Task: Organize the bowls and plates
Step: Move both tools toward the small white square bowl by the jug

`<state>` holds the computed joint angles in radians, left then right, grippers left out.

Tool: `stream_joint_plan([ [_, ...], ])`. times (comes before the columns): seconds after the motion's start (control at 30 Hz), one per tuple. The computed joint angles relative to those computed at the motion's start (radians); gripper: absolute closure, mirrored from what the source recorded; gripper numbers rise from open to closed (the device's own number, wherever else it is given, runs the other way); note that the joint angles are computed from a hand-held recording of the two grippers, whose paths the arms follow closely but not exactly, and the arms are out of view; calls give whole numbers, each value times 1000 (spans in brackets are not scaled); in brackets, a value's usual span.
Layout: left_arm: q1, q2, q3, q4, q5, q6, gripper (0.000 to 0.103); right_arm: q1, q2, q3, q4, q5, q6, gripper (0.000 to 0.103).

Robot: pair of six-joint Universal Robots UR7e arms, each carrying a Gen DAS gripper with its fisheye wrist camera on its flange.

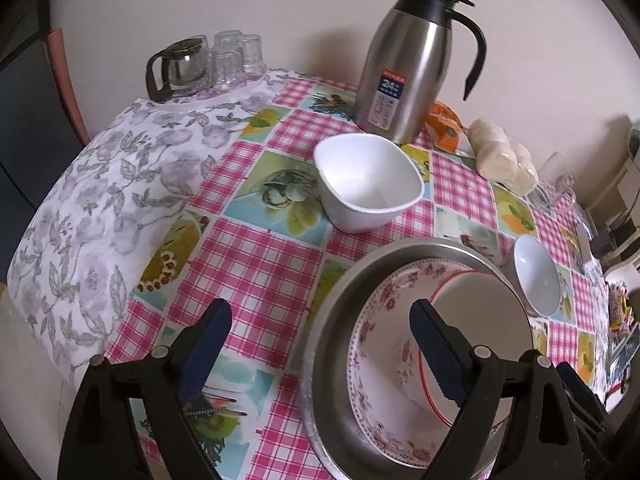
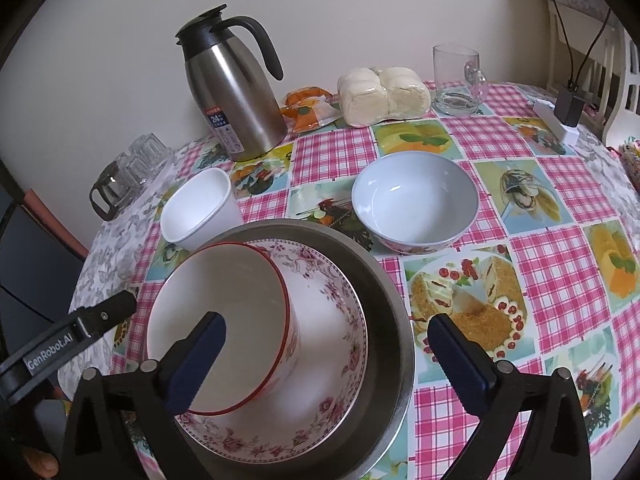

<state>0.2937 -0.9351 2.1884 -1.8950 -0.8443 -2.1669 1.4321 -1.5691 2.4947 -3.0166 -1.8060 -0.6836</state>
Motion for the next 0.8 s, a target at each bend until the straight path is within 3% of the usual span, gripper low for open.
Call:
stream_joint_plan([
  [0.27,0,-15,8,54,1,-65,11,5,2,6,-14,3,-11,0],
  [0.8,6,-41,-1,125,105,-81,11,-13,3,24,-74,49,-29,0],
])
